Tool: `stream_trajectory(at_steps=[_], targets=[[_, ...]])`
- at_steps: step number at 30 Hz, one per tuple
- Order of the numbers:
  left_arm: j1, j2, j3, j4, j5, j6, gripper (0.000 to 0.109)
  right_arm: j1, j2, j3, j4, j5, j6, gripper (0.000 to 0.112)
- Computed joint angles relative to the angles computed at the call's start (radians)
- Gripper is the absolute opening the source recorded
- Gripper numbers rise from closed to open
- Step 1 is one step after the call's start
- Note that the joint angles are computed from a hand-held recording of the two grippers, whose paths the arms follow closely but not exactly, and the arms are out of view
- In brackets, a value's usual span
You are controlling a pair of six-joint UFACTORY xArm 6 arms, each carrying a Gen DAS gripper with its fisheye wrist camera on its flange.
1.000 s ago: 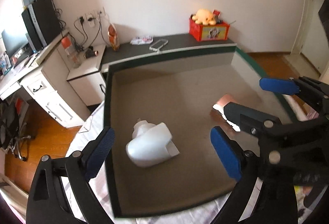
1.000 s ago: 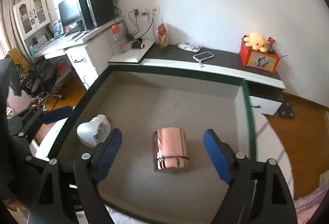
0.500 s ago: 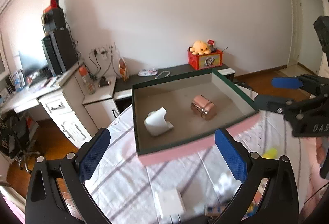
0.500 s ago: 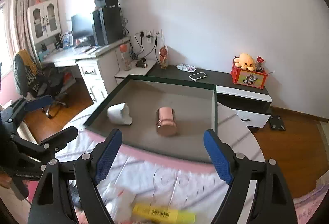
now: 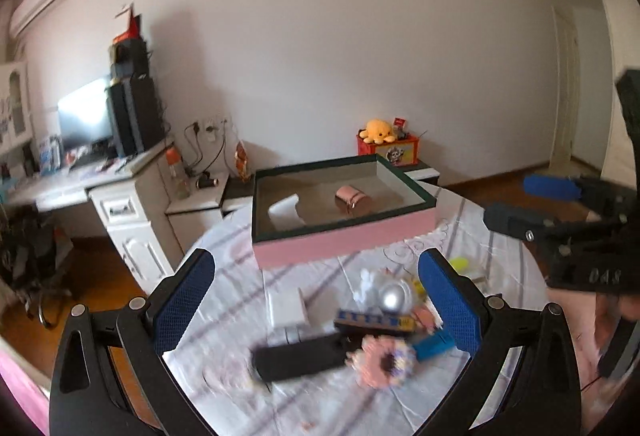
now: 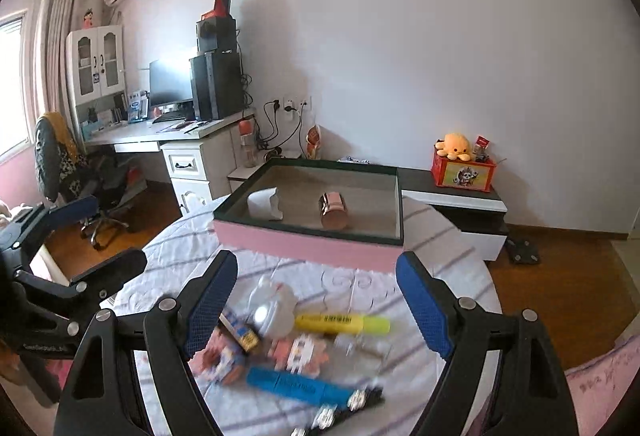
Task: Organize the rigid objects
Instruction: 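Withdraw both grippers from the pink box back over the bed items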
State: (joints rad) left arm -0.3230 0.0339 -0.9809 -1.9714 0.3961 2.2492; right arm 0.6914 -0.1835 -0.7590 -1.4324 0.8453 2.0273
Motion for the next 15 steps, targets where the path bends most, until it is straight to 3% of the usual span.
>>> stream_trajectory(at_steps=[8, 10, 15], targets=[[-0.006, -0.008, 0.115, -0.290, -0.036, 0.236, 0.103, 0.124, 0.063, 0.051, 0.063, 0.136, 0.229, 0.083], [-0.012, 0.000, 0.133, -0.313, -0.041, 0.274, 0.103, 0.147, 0.084, 0.064, 0.099, 0.161, 0.288, 0.083], [-0.017, 0.019, 0.141, -0.314, -0.031, 0.271, 0.103, 0.138, 0.110, 0.094, 0.097, 0.121, 0.369, 0.083]])
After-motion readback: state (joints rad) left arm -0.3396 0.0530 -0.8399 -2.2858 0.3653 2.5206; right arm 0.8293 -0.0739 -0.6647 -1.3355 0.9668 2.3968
